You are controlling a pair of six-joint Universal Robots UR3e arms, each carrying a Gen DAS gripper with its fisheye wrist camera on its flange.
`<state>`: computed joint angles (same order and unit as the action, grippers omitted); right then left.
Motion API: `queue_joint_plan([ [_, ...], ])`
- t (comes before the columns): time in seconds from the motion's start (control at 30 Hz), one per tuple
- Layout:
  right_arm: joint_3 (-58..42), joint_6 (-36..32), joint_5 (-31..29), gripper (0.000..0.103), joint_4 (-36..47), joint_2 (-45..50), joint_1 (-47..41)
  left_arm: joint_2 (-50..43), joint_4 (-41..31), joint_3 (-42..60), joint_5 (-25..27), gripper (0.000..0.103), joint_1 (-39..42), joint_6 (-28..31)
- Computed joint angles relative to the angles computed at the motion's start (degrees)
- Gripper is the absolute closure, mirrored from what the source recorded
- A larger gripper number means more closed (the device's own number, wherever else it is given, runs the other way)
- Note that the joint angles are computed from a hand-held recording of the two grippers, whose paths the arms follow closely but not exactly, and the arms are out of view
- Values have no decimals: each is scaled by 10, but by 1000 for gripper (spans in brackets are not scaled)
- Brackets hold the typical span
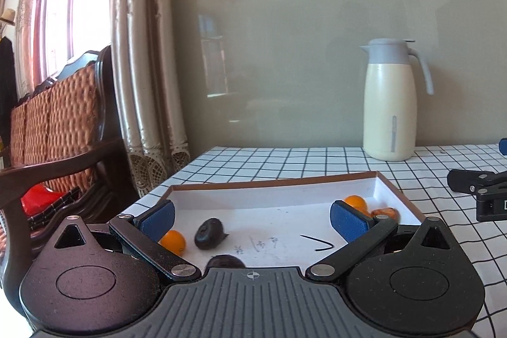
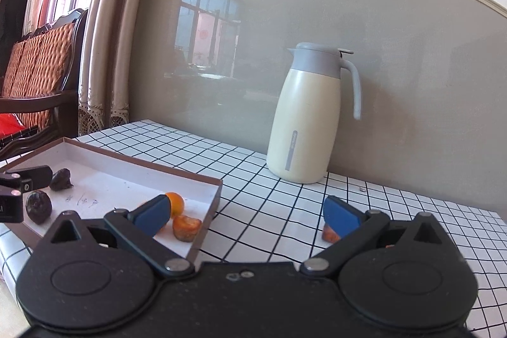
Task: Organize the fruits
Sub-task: 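Move both open tools away from the box toward the two carrot chunks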
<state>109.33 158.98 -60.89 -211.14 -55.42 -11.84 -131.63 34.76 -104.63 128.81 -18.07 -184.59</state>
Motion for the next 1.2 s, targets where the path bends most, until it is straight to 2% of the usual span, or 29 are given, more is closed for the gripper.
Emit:
queue_joint_plan([
  [0.2,15,-10,9,6,-1,-8,-33,-22,-29,55,4,0,-29,11],
  [0.37,29,-24,11,6,-3,-19,-64,-53,-72,127,30,0,-53,8],
  [0.53,38,-27,-2,6,-34,-14,-91,-81,-100,184,20,0,-73,12],
  [0.77,40,2,11,6,-20,-22,-145,-156,-122,314,58,0,-115,32],
  [0.87,47,11,25,6,-56,-13,-169,-181,-140,362,63,0,-126,19],
  [1.0,47,32,52,6,-74,-8,-204,-205,-152,407,51,0,-136,-3],
  [1.07,42,42,69,6,-56,-10,-221,-221,-156,434,43,0,-141,2],
  [1.2,30,33,78,16,-25,-12,-235,-258,-182,508,25,0,-151,9],
])
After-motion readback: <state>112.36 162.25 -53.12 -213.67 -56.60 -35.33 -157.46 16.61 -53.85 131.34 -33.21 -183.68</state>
